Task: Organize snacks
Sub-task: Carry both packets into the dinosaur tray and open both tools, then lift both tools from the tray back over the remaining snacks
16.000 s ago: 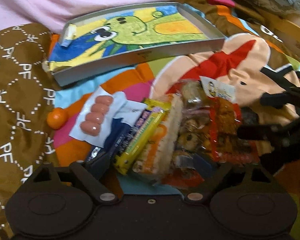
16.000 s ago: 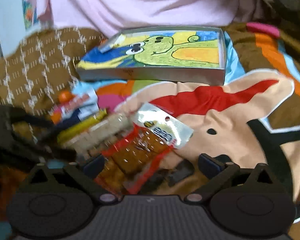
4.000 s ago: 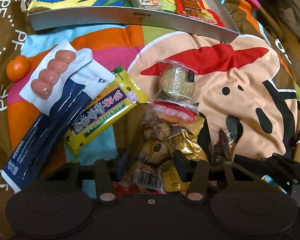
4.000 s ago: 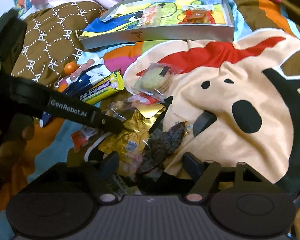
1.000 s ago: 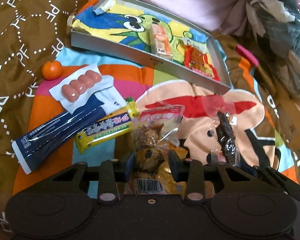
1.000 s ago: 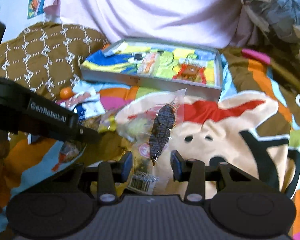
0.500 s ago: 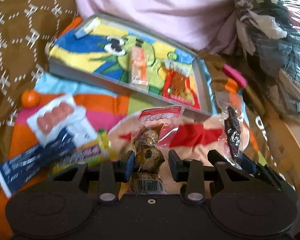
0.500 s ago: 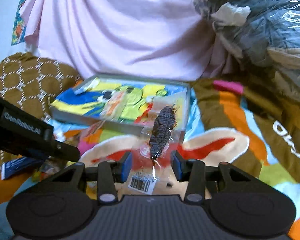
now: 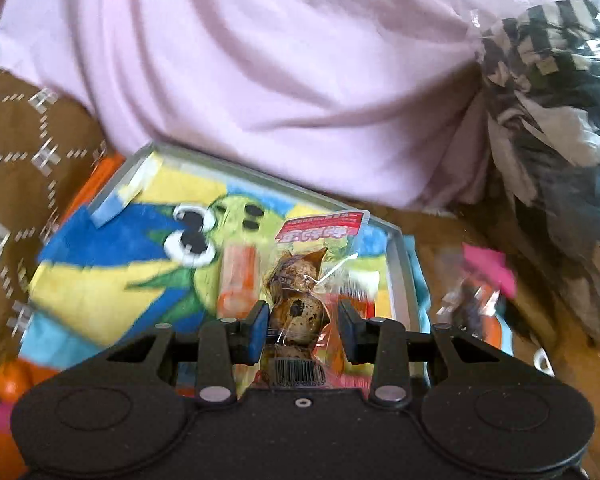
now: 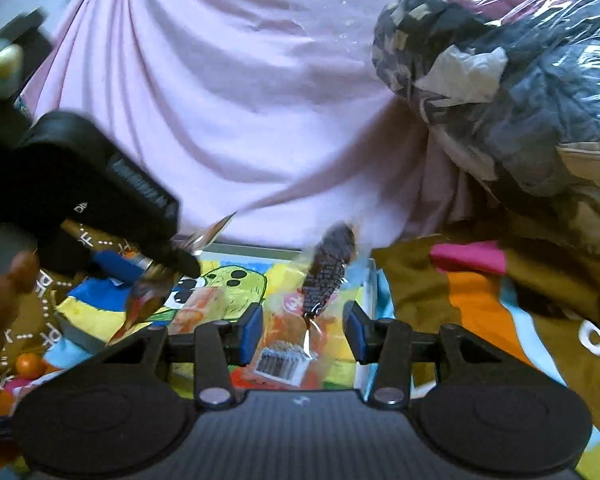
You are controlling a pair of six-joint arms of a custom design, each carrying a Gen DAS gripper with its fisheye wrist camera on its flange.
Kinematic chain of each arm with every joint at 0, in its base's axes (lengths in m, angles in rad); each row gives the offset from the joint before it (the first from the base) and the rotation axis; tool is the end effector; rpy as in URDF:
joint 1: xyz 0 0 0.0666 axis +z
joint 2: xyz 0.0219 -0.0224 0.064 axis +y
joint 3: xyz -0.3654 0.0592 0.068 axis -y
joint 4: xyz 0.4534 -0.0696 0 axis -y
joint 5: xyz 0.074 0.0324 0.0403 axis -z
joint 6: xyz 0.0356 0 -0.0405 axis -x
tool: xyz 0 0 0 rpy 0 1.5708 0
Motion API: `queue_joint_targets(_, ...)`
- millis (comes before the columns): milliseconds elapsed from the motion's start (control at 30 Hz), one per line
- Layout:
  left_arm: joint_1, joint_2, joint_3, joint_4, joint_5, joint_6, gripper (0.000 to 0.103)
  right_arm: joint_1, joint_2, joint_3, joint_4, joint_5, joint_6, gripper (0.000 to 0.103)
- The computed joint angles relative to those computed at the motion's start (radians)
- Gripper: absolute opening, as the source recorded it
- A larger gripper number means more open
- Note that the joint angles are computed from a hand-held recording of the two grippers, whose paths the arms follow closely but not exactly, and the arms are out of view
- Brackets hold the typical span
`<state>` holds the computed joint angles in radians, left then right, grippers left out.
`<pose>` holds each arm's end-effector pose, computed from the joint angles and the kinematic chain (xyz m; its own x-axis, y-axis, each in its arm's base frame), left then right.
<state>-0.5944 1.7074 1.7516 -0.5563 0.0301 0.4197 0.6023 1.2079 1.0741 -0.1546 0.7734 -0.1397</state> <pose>0.5687 -0.3862 0.4495 -0.6077 -0.0809 -0.7901 0.3656 0.8546 -0.3687 0.4267 0.2627 0.4074 -0.2117 -0.0246 -0.9770 0.1777 0.9820 -0.0633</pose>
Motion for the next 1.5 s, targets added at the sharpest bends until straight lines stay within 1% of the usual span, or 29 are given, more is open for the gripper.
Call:
queue_joint_targets(33,-0.002,0.024,0.03,-0.007,-0.008,-0.002,0.039,-0.012,0.013,0.009,0.0,-0.013,-0.003,0.045)
queue_joint_targets(67,-0.005,0.046,0.056,-0.014,-0.019,-0.003,0.039,-0.023,0.025,0.019,-0.007,-0.03,-0.014,0.037)
queue_joint_targets(100,-0.006,0.069,0.084,-0.023,-0.029,0.004,0.039,-0.032,0.039,0.029,-0.012,-0.033,-0.022,0.037)
queue_joint_targets(167,-0.005,0.107,0.128,-0.043,-0.031,0.025,0.039,-0.044,0.056,0.03,0.012,-0.035,-0.009,0.037)
queue_joint_targets(200,-0.005,0.127,0.149,-0.054,-0.035,0.027,0.039,-0.053,0.068,0.039,-0.001,-0.051,-0.015,0.037)
queue_joint_targets(300,-0.007,0.162,0.178,-0.064,-0.046,0.025,0.039,-0.071,0.103,0.066,-0.054,-0.073,-0.08,0.037)
queue_joint_targets(333,-0.007,0.171,0.186,-0.068,-0.042,0.029,0.039,-0.073,0.107,0.067,-0.059,-0.08,-0.1,0.037)
queue_joint_targets(400,-0.007,0.18,0.188,-0.061,-0.036,0.021,0.039,-0.077,0.11,0.062,-0.046,-0.082,-0.112,0.037)
queue_joint_targets(533,-0.011,0.206,0.215,-0.074,-0.022,-0.005,0.037,-0.079,0.105,0.049,-0.017,-0.09,-0.111,0.042)
queue_joint_targets(567,-0.013,0.208,0.219,-0.074,-0.024,-0.012,0.034,-0.081,0.106,0.049,-0.013,-0.089,-0.111,0.043)
queue_joint_targets(600,-0.015,0.214,0.228,-0.079,-0.026,-0.019,0.034,-0.081,0.105,0.048,-0.013,-0.087,-0.111,0.044)
queue_joint_targets(667,-0.016,0.228,0.251,-0.095,-0.024,-0.021,0.035,-0.08,0.102,0.046,-0.013,-0.079,-0.106,0.052)
queue_joint_targets(733,-0.016,0.231,0.259,-0.103,-0.025,-0.012,0.036,-0.078,0.097,0.044,-0.008,-0.066,-0.092,0.056)
queue_joint_targets(833,-0.016,0.217,0.243,-0.098,-0.035,-0.01,0.047,-0.078,0.091,0.045,-0.013,-0.06,-0.089,0.064)
queue_joint_targets(900,-0.016,0.2,0.222,-0.086,-0.047,-0.009,0.059,-0.076,0.081,0.041,-0.018,-0.053,-0.1,0.07)
queue_joint_targets(933,-0.016,0.188,0.208,-0.078,-0.052,-0.008,0.063,-0.074,0.076,0.039,-0.02,-0.05,-0.102,0.074)
queue_joint_targets(967,-0.016,0.175,0.193,-0.073,-0.059,-0.006,0.069,-0.072,0.07,0.038,-0.023,-0.044,-0.103,0.079)
queue_joint_targets(1000,-0.016,0.159,0.174,-0.065,-0.07,-0.006,0.076,-0.069,0.064,0.036,-0.024,-0.034,-0.103,0.082)
queue_joint_targets(1033,-0.017,0.146,0.16,-0.058,-0.08,-0.005,0.079,-0.065,0.058,0.035,-0.024,-0.021,-0.103,0.086)
queue_joint_targets(1067,-0.017,0.129,0.142,-0.051,-0.092,-0.007,0.085,-0.059,0.052,0.035,-0.028,-0.005,-0.105,0.09)
queue_joint_targets(1100,-0.017,0.108,0.118,-0.038,-0.104,-0.011,0.091,-0.053,0.045,0.035,-0.036,0.009,-0.113,0.092)
queue_joint_targets(1133,-0.017,0.089,0.096,-0.027,-0.113,-0.017,0.093,-0.047,0.036,0.035,-0.045,0.018,-0.123,0.096)
queue_joint_targets(1167,-0.017,0.074,0.081,-0.021,-0.123,-0.022,0.098,-0.041,0.025,0.033,-0.053,0.025,-0.131,0.1)
queue_joint_targets(1200,-0.017,0.054,0.059,-0.014,-0.138,-0.028,0.102,-0.033,0.015,0.03,-0.057,0.032,-0.135,0.102)
queue_joint_targets(1300,-0.015,-0.005,0.001,-0.009,-0.166,-0.034,0.102,-0.002,-0.011,0.027,-0.083,0.07,-0.149,0.103)
queue_joint_targets(1500,-0.002,-0.137,-0.132,-0.007,-0.173,-0.053,0.102,0.069,-0.061,0.011,-0.122,0.126,-0.194,0.103)
